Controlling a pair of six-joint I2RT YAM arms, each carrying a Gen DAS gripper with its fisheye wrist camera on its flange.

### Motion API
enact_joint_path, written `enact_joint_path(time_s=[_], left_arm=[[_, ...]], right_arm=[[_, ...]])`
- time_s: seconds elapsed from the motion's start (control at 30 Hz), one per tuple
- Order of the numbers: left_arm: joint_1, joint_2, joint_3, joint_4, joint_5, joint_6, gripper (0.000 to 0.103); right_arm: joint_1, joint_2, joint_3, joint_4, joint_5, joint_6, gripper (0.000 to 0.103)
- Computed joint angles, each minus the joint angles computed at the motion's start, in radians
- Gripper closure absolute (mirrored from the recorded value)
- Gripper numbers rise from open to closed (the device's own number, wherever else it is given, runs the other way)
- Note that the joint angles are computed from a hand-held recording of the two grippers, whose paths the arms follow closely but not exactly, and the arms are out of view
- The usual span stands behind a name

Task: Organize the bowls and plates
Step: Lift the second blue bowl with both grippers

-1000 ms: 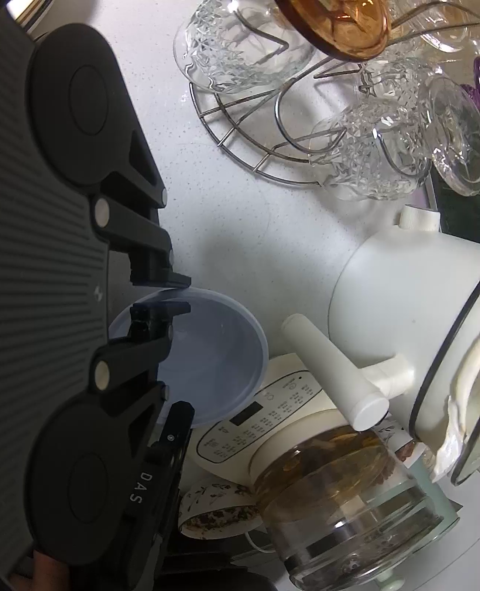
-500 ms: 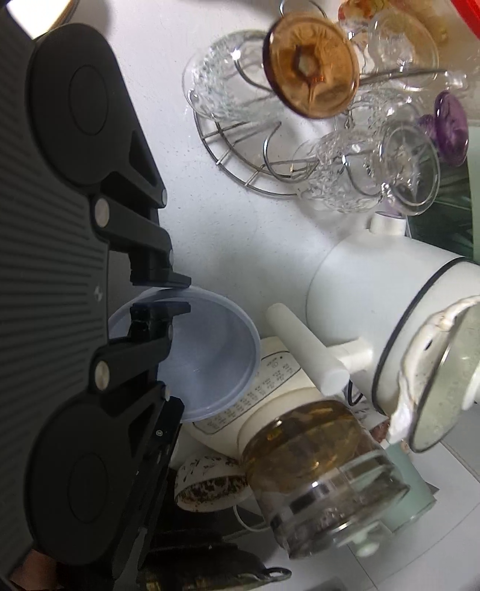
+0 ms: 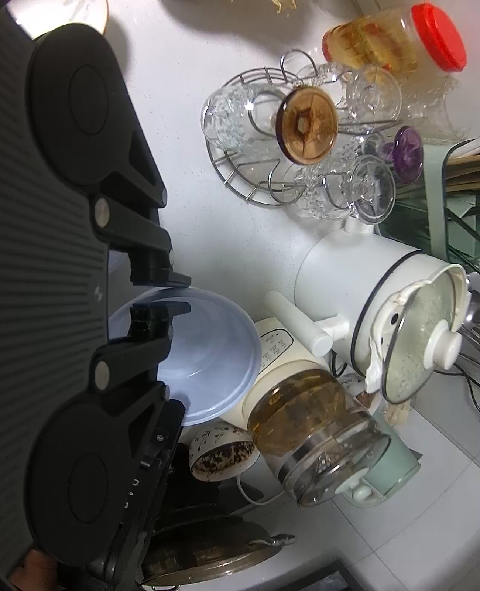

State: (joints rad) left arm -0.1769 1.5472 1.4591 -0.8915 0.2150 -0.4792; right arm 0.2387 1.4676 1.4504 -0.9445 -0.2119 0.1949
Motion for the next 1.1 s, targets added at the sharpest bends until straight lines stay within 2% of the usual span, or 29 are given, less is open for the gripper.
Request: enact_joint_path(time_s=[0.4,0.73,1.1], left_arm=[[0.01,-0.178,-0.117,0.006,-0.019,-0.02,0.094],[0.065,-0.317,-0.224,-0.035,-0.014,-0.019,0.094],[0.13,-0.375,-0.334,-0.074,0.011,-0.001,0.094]], right_arm=[[0.067,-0.09,-0.026,-0.013,0.047,0.026,0.092],[0.151,-0.126,-0.056,-0.016,0.057,0.058,0.092],[0.247,-0.122,-0.12,-0.013,0.083,0.088,0.092]])
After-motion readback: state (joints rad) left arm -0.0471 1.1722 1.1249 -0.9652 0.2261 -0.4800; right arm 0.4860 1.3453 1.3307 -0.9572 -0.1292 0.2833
